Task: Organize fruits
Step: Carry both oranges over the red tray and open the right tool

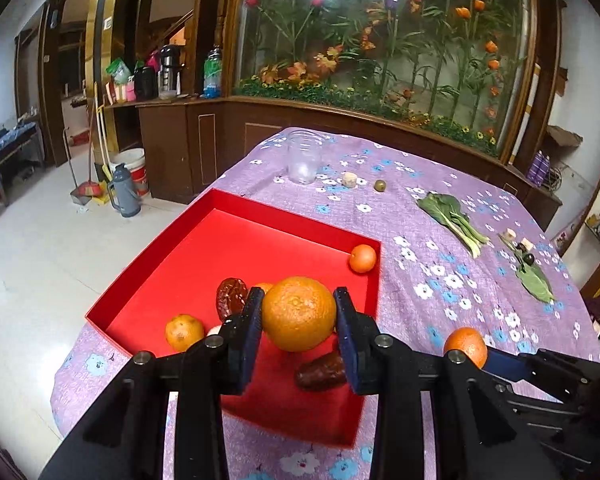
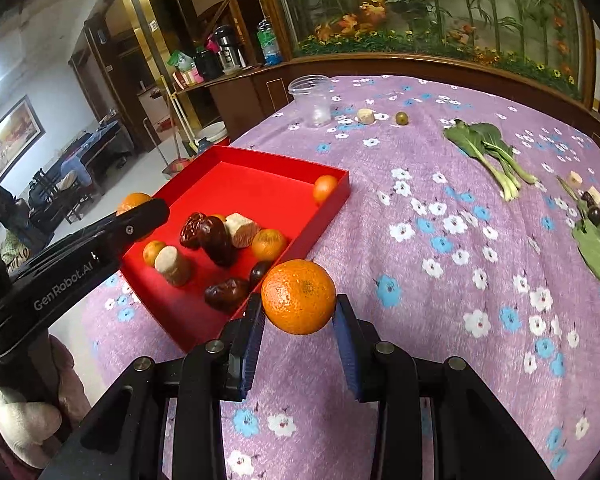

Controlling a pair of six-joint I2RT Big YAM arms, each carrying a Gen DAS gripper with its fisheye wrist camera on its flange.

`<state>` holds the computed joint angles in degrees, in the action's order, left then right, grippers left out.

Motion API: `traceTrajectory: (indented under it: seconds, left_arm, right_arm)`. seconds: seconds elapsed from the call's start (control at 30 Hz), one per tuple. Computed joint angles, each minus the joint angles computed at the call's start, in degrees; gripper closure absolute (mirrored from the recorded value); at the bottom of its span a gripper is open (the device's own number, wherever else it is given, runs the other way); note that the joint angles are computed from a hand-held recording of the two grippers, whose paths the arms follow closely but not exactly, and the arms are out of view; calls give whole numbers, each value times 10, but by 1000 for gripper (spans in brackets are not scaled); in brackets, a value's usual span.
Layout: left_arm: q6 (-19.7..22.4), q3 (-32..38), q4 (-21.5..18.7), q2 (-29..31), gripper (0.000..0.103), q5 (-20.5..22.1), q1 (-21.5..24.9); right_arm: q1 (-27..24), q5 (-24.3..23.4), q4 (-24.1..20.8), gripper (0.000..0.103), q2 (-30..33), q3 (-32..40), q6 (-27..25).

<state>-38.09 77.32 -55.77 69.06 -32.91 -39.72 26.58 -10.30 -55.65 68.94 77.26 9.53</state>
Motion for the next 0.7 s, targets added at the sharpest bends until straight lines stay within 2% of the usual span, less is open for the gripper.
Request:
traceTrajectory:
  seconds: [0.3, 0.7]
  left_arm:
    - [12, 28, -22, 21, 69, -42, -55]
    - [27, 57, -45, 48, 69, -60, -94]
  right_arm:
    - [-23, -9, 10, 65, -42, -38, 14]
    - [-61, -40, 25, 65, -78, -75, 26]
